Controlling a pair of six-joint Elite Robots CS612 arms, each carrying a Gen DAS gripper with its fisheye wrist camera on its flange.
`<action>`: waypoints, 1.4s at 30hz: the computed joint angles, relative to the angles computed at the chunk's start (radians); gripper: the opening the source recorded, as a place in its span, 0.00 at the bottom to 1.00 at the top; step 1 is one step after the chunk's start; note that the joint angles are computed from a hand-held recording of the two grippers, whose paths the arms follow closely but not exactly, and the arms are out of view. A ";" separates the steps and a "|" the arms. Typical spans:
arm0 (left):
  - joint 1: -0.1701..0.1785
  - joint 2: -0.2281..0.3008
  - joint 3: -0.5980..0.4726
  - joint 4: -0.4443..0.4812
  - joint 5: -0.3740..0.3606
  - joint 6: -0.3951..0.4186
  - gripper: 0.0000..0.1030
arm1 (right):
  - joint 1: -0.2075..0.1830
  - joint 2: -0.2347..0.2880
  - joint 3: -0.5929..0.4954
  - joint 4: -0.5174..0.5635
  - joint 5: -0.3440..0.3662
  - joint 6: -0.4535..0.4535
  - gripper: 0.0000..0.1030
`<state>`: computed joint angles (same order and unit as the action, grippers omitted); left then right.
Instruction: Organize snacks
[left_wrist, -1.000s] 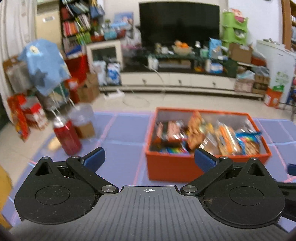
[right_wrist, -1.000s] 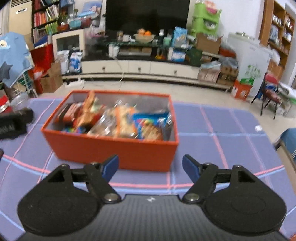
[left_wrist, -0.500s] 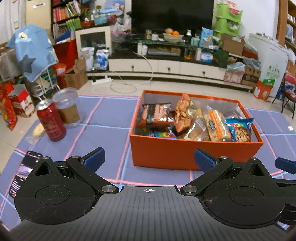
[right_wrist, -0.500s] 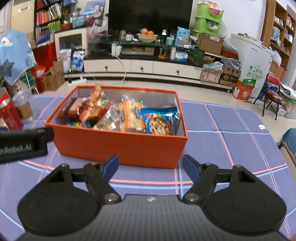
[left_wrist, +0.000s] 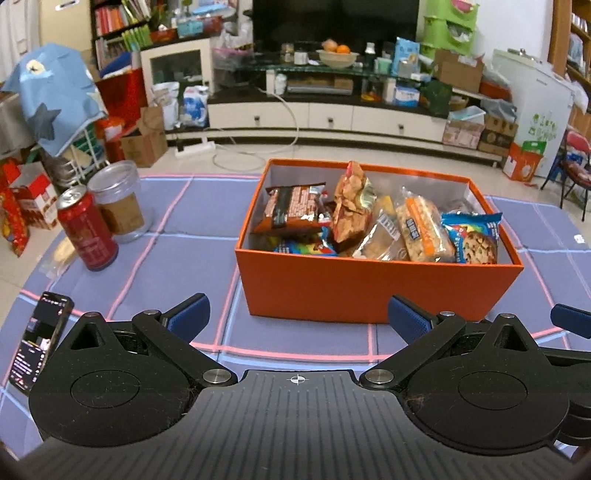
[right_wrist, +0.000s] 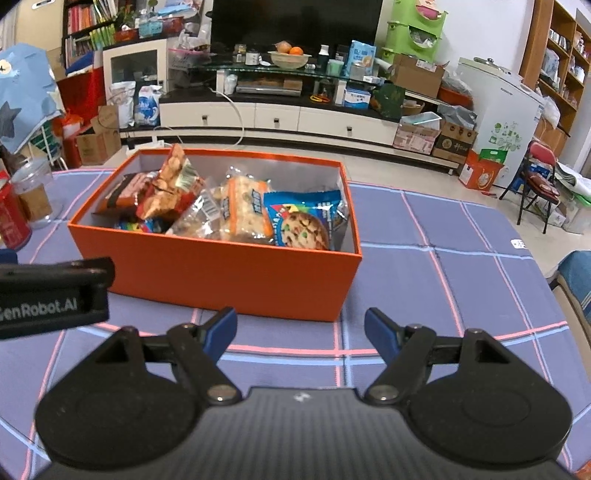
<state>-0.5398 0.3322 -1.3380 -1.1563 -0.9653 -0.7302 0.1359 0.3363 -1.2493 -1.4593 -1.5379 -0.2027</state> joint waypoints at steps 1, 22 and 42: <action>0.001 0.002 -0.003 -0.006 -0.002 0.003 0.81 | 0.000 0.002 -0.004 -0.003 0.000 -0.001 0.75; 0.000 -0.003 0.002 -0.001 0.026 0.001 0.82 | 0.008 0.009 -0.014 0.002 -0.002 -0.039 0.75; 0.002 -0.001 0.001 -0.010 -0.001 0.007 0.81 | 0.011 0.011 -0.023 0.019 0.011 -0.039 0.75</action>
